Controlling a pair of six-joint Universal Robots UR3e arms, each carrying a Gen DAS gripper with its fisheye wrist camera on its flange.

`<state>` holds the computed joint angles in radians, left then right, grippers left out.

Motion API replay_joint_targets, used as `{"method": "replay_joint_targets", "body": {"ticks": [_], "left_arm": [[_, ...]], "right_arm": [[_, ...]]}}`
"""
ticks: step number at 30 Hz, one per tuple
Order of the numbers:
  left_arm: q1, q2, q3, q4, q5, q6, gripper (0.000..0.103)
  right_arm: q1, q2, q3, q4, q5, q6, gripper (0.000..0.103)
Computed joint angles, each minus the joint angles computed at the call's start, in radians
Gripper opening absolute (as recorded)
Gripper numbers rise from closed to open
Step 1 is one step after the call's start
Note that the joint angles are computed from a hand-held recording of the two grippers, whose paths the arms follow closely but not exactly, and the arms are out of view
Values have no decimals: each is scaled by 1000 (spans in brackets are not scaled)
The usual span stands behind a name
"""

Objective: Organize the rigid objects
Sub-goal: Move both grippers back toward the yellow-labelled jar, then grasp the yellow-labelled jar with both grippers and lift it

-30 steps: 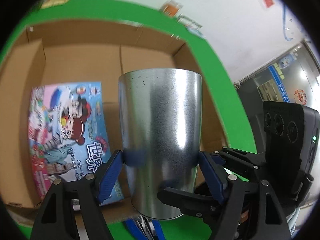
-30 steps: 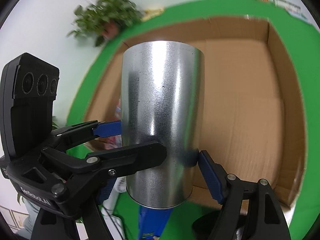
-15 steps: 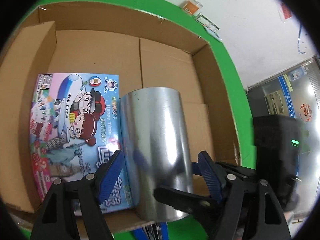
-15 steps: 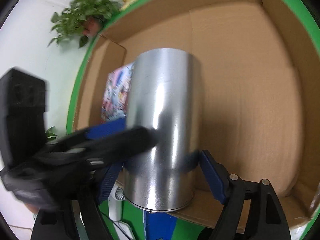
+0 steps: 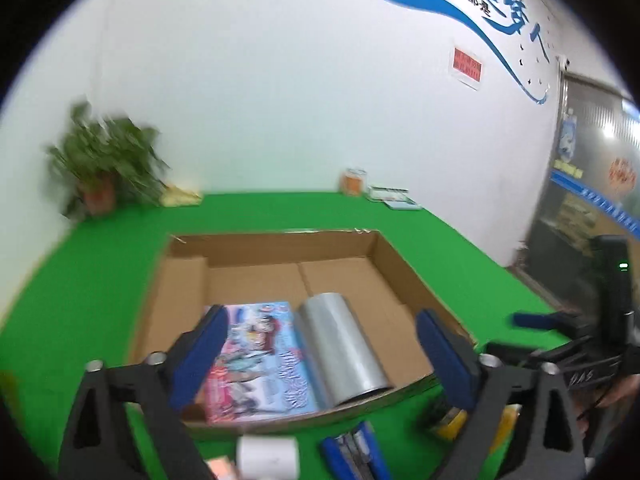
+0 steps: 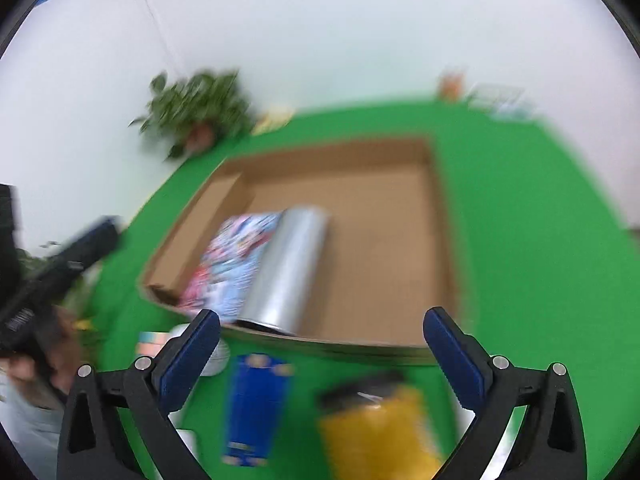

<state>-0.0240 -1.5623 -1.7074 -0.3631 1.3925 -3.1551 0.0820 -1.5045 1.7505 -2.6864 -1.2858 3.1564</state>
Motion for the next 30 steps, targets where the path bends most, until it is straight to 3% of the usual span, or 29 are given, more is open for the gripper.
{"method": "replay_joint_targets", "body": {"ticks": [3,6,8,10,15,20,22,24,25,26,30], "left_arm": [[-20,120,-155,7,42,-101,102],[-45,183,-249,-77,-7,-158,102],[-60,199,-301,-91,-43,-162,102],[-78,208,-348,-93,-92,-173,102],[-58,191,-347,-195,-270,-189,102],[-67,138,-329,-284,-412,-198,102],[-75,114,-331,-276,-440,-210,102],[-84,71,-322,-260,-466,-225,102],[-85,53,-318,-258,-479,-229,102],[-84,40,-316,-265,-495,-227,102],[-87,12,-321,-319,-543,-227,102]], "right_arm": [[-81,-106,190,24,110,-103,102],[-57,-92,264,14,47,-145,102],[-62,-53,262,37,58,-168,94],[-16,16,224,53,-19,-174,82],[-24,-43,327,18,-30,-194,81],[-52,-272,541,35,-78,-240,81],[-24,-347,614,3,-168,-206,82],[102,-352,641,-46,-309,-169,82],[149,-363,656,-57,-328,-184,82],[155,-390,667,-43,-304,-210,83],[-8,-678,720,204,44,-292,87]]}}
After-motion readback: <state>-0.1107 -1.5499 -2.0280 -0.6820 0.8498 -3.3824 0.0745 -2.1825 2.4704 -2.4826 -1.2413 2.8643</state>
